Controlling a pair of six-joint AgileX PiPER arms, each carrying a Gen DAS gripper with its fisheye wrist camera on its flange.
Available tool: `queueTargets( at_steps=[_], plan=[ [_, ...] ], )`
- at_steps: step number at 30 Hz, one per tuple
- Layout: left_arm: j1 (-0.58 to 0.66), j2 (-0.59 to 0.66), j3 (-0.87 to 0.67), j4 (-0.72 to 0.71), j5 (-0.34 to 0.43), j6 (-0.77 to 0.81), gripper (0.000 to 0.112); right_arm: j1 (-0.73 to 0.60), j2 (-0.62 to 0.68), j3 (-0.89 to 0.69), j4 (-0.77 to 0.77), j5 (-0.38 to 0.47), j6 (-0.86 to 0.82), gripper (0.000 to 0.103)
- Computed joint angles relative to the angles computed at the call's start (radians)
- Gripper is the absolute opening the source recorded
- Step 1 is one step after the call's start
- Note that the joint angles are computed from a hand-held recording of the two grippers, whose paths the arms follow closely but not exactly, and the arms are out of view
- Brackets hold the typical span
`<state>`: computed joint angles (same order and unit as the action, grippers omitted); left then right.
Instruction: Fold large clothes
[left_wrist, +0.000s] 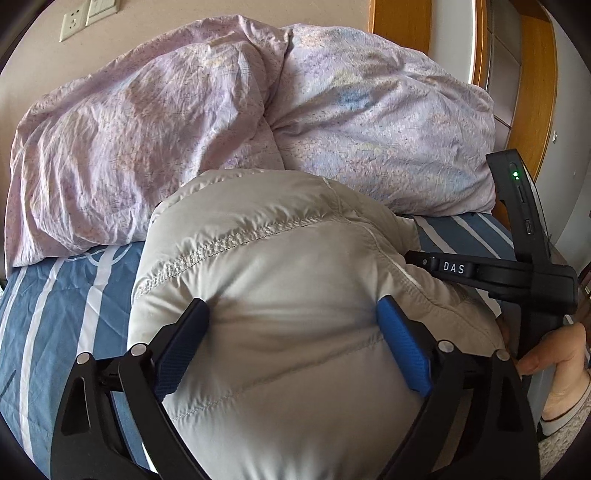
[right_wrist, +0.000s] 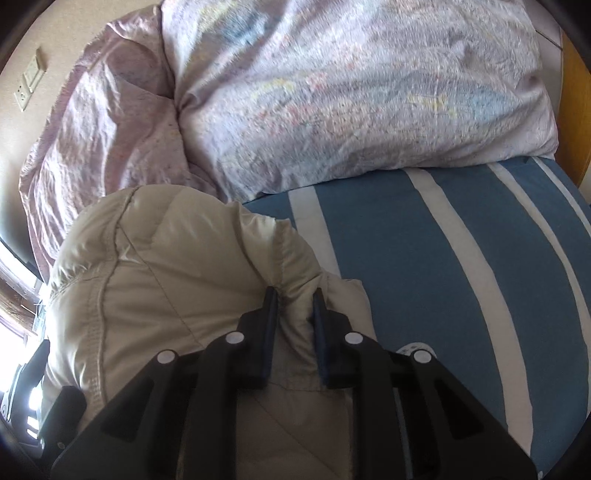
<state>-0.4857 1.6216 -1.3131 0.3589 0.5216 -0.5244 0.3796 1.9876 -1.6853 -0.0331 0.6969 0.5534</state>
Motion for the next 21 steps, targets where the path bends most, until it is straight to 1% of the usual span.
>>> queueTargets(
  at_steps=[3,5,6,7,8,11,13,15,18,19,21],
  plan=[
    [-0.015,0.025,-0.005,0.056,-0.017,-0.05,0.095,-0.007,0.013,0.011,-0.003,-0.033,0.008,0.019],
    [-0.024,0.038,-0.01,0.09,-0.013,-0.079,0.097,-0.004,0.012,0.009,-0.017,-0.033,0.005,0.02],
    [-0.026,0.04,-0.01,0.096,-0.008,-0.081,0.097,0.004,0.003,0.011,-0.05,-0.026,0.023,0.021],
    [-0.025,0.038,-0.006,0.094,-0.008,-0.077,0.097,0.021,-0.026,0.032,-0.121,-0.021,0.073,0.028],
    [-0.022,0.035,-0.003,0.084,-0.008,-0.067,0.097,0.032,-0.076,0.083,-0.152,-0.044,0.102,0.029],
    [-0.018,0.032,-0.006,0.071,0.001,-0.053,0.097,0.055,-0.234,0.248,-0.118,-0.14,0.079,0.029],
    [-0.022,0.032,-0.012,0.076,0.015,-0.057,0.097,0.085,-0.306,0.32,-0.128,-0.163,0.062,0.029],
    [-0.023,0.032,-0.016,0.077,0.021,-0.059,0.097,0.122,-0.339,0.356,-0.15,-0.139,0.052,0.029],
    [-0.03,0.027,-0.017,0.094,0.032,-0.071,0.097,0.156,-0.29,0.338,-0.197,-0.064,0.071,0.029],
    [-0.036,0.022,-0.018,0.103,0.042,-0.075,0.097,0.154,-0.268,0.334,-0.184,-0.067,0.059,0.029],
    [-0.045,-0.009,-0.008,0.095,0.058,-0.061,0.096,0.159,-0.24,0.304,-0.195,-0.044,0.061,0.029]
  ],
)
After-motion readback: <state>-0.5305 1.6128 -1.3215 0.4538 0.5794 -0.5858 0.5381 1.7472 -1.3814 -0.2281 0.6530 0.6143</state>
